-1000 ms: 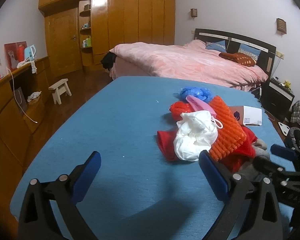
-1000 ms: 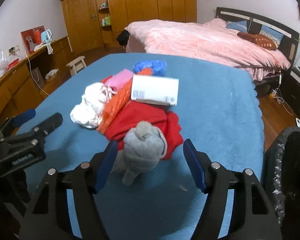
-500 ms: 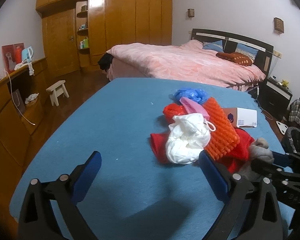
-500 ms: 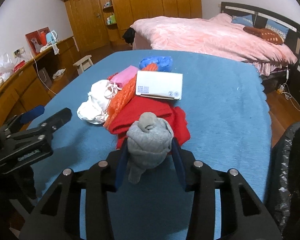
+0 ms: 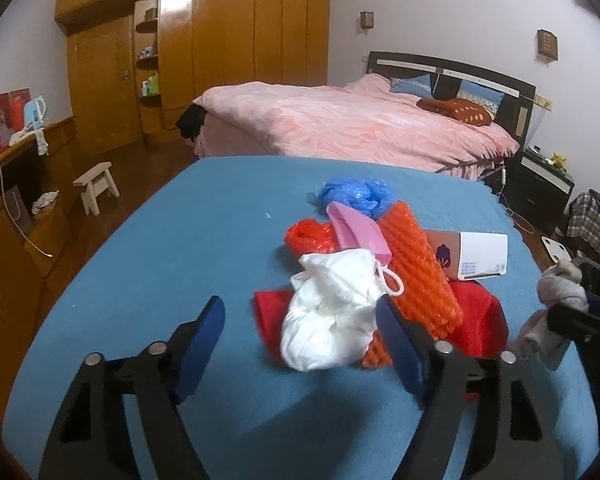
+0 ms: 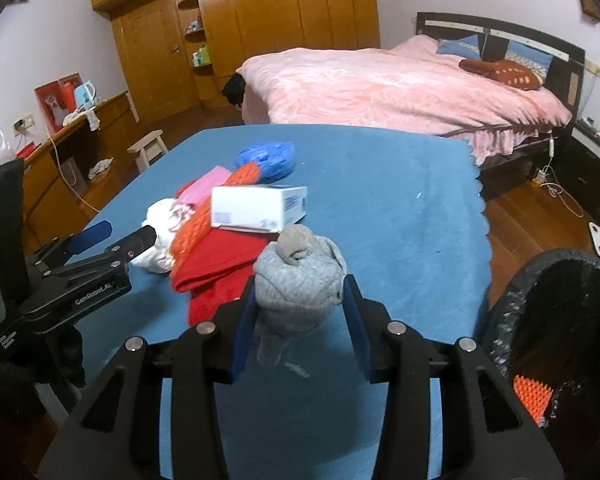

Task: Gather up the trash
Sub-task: 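Grasp the white plastic bag with the left gripper while the right holds the grey sock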

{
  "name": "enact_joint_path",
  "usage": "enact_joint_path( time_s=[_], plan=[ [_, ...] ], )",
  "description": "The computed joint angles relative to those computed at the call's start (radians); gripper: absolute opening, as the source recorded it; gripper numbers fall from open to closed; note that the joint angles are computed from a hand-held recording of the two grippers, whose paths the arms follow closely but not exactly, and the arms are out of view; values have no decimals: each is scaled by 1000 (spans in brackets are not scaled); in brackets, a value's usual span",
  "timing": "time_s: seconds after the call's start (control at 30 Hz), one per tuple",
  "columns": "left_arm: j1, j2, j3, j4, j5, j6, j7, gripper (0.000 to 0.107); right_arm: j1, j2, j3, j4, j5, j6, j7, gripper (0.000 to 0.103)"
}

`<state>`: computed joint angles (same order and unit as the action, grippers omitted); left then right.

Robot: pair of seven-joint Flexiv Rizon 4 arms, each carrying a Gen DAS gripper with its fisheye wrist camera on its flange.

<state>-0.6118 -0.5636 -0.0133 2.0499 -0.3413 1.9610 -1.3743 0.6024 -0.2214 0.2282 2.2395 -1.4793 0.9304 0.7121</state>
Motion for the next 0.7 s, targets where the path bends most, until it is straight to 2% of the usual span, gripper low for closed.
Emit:
enact_joint_path(
  time_s=[0.3, 0.4, 0.5, 0.57, 0.7],
  plan=[
    [42, -23, -48, -49, 55, -61, -11, 63, -12, -10, -6, 3, -3, 23, 2, 41],
    [67, -24, -71, -52, 85, -79, -22, 50, -10, -13, -6, 2, -3, 24, 1, 41],
    [74, -22, -75, -51, 104, -78, -37, 42, -8, -10, -5, 4, 0, 20, 0, 41],
    [48, -21, -47, -51, 100, -70, -45, 27, -6, -7, -4, 5, 2, 16, -2, 41],
    [76, -7, -72, -34, 118, -64, -63, 24, -6, 4, -2, 10, -1, 8, 1, 41]
  ],
)
